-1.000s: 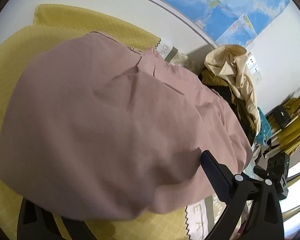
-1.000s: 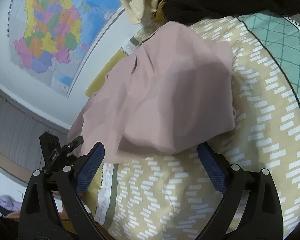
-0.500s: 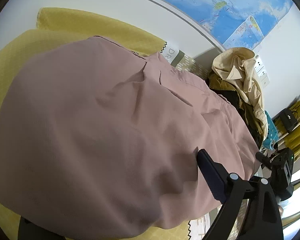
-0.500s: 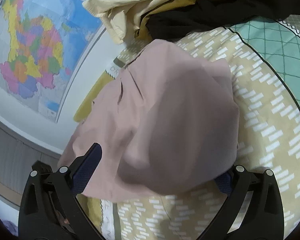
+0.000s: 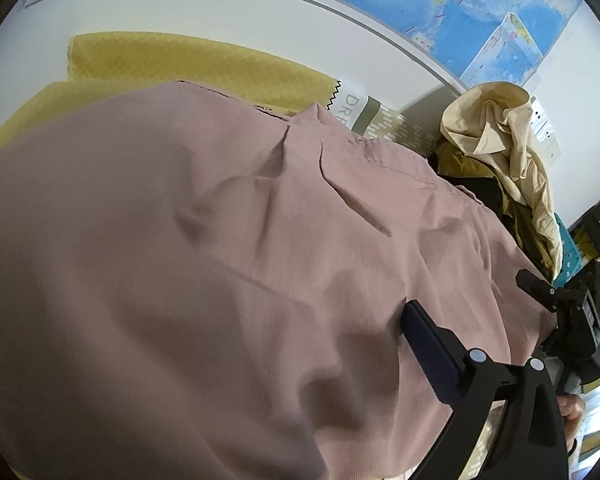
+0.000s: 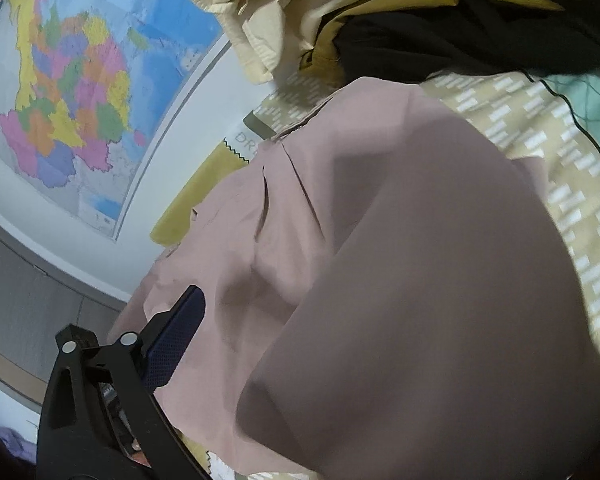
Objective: Fold large clothes
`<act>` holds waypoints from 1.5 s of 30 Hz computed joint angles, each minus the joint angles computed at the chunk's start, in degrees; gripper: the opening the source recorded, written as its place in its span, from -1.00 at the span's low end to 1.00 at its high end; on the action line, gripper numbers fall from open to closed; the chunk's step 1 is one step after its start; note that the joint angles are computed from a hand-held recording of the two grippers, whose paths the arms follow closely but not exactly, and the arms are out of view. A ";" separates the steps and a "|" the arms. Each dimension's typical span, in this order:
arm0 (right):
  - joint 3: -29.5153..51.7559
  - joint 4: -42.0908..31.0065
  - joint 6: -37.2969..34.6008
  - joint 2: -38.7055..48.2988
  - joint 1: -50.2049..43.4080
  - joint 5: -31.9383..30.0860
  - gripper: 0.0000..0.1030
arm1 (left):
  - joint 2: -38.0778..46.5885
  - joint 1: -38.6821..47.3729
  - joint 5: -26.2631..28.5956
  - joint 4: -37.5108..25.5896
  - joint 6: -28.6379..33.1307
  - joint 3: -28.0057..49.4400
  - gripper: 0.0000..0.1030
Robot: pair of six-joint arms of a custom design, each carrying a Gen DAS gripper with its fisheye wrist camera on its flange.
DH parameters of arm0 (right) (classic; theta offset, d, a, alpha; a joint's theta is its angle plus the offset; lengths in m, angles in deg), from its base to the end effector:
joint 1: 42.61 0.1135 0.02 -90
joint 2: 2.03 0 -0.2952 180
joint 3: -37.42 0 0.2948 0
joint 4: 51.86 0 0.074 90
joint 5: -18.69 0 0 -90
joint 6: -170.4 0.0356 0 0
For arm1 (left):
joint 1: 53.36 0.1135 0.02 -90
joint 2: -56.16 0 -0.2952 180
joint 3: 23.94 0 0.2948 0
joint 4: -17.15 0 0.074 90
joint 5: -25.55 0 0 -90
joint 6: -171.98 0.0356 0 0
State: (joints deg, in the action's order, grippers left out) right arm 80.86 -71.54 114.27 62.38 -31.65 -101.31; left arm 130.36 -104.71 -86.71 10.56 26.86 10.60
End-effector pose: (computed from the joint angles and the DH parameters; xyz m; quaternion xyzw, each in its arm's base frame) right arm 0.2394 0.0645 0.2060 0.0684 0.8817 0.3712 0.2831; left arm 0.1608 -0.1794 0.1321 -0.1018 0.9077 -0.1856 0.3623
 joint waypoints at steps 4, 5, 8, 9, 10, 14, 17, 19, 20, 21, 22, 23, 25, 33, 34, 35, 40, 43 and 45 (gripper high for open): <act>1.35 0.42 -1.73 2.96 -1.27 -2.10 0.56 | 1.68 0.26 -1.68 -1.68 0.15 1.71 0.67; 1.73 0.26 -2.59 3.68 -1.84 -3.09 0.56 | 2.11 0.25 -2.23 -2.31 0.23 2.16 0.64; 2.81 0.16 -4.27 5.54 -2.51 -4.66 0.50 | 2.38 0.54 -2.49 -2.67 0.40 2.34 0.58; 3.11 0.18 -4.55 6.01 -2.59 -4.92 0.47 | 2.52 0.54 -2.61 -2.62 0.38 2.31 0.57; 3.30 0.46 -4.22 6.43 -2.67 -4.91 0.44 | 2.78 0.60 -2.73 -2.56 0.26 2.44 0.55; 3.76 0.80 -4.03 8.40 -3.70 -5.55 -0.18 | 3.61 0.59 -4.06 -4.33 -0.44 3.56 0.27; 3.64 1.72 -4.00 10.27 -5.97 -9.33 -0.35 | 3.47 0.84 -3.57 -4.07 0.03 3.52 0.18; 3.45 2.76 -3.39 10.59 -6.43 -10.40 -0.30 | 3.23 1.51 -2.41 -3.83 0.67 3.50 0.20; 3.54 2.89 -3.50 10.65 -6.32 -10.59 -0.21 | 3.09 1.89 -1.66 -3.30 0.94 3.35 0.25; 3.85 2.74 -3.77 10.73 -6.01 -10.67 -0.12 | 3.01 2.26 -0.81 -2.45 1.09 3.14 0.35; 4.04 2.78 -3.73 10.75 -5.79 -10.76 -0.08 | 3.06 2.46 -0.13 -1.81 1.38 3.08 0.47; 4.22 2.86 -3.59 10.87 -5.61 -10.81 -0.05 | 3.37 2.64 0.40 -1.23 1.78 3.18 0.50; 4.93 2.32 -3.62 11.43 -5.44 -10.97 -0.01 | 4.50 2.17 -0.44 -1.69 1.36 4.17 0.54; 5.97 3.14 -2.91 10.84 -5.18 -14.49 -0.67 | 2.08 3.54 0.31 -5.36 2.54 4.51 -0.32; 6.34 2.96 -2.83 10.18 -4.81 -14.64 -0.69 | 1.29 3.39 0.12 -5.56 3.04 4.41 -0.37; 6.72 2.74 -3.00 9.50 -4.43 -14.93 -0.73 | 0.30 3.32 0.02 -6.06 3.70 4.34 -0.43; 11.28 -1.06 -3.52 6.35 -1.54 -15.03 -0.75 | -5.19 6.39 3.35 -7.63 6.12 3.74 -0.63; 15.35 -2.45 -3.80 7.02 0.78 -14.24 -0.75 | -8.94 8.92 4.90 -10.38 8.53 4.41 -0.65; 18.67 -3.67 -4.31 7.68 2.52 -13.86 -0.75 | -12.33 11.32 5.78 -13.10 10.88 5.42 -0.66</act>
